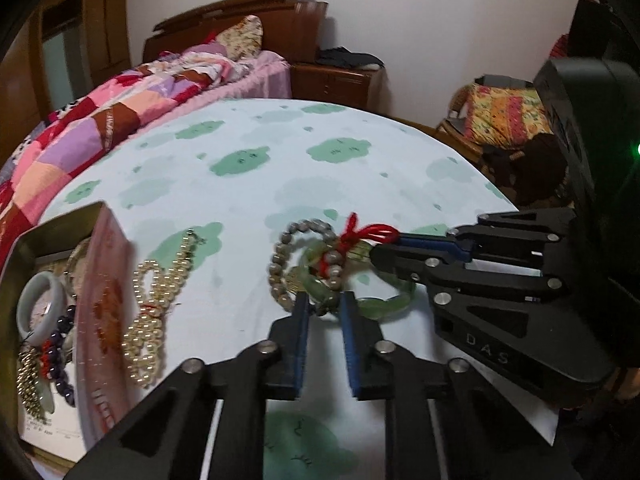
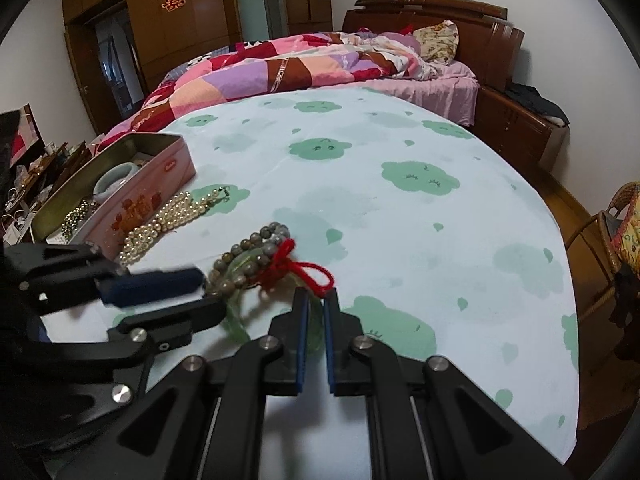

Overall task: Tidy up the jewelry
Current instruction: 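Grasp the grey bead bracelet with the left tool while the right tool grasps the green jade bangle, then carry the bead bracelet in the left tool and jade bangle in the right tool over the tin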

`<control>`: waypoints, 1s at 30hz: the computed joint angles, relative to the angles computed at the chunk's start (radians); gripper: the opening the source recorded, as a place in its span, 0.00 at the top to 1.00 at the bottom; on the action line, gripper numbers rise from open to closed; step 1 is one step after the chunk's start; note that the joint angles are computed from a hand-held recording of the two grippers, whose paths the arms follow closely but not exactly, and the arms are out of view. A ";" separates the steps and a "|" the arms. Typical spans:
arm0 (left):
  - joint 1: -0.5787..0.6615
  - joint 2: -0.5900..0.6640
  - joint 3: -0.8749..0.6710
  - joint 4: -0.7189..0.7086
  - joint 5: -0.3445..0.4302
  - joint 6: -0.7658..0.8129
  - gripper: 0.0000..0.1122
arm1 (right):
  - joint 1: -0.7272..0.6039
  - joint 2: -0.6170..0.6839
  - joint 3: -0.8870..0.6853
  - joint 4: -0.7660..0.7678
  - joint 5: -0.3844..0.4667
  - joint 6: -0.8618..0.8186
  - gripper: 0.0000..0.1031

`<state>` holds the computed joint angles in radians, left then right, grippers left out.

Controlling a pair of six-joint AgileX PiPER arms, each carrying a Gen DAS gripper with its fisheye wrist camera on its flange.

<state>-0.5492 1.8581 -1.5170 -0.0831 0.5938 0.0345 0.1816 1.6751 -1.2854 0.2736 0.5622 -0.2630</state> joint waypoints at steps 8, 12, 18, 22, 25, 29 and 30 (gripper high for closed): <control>0.016 -0.074 0.063 0.011 -0.052 -0.028 0.94 | -0.016 -0.064 0.085 0.117 -0.101 -0.097 0.91; 0.035 -0.125 0.107 -0.009 -0.078 -0.024 0.94 | -0.013 -0.082 0.101 0.141 -0.131 -0.102 0.91; 0.065 -0.194 0.154 -0.034 -0.102 -0.026 0.95 | 0.006 -0.106 0.092 0.150 -0.131 -0.100 0.91; 0.085 -0.232 0.172 -0.054 -0.111 -0.016 0.95 | 0.012 -0.117 0.074 0.137 -0.125 -0.081 0.91; 0.101 -0.261 0.188 -0.067 -0.117 -0.009 0.95 | 0.016 -0.121 0.062 0.122 -0.117 -0.066 0.91; 0.120 -0.289 0.197 -0.062 -0.118 -0.015 0.95 | 0.030 -0.126 0.056 0.108 -0.113 -0.051 0.91; 0.124 -0.296 0.199 -0.062 -0.116 -0.016 0.95 | 0.036 -0.126 0.051 0.103 -0.112 -0.046 0.91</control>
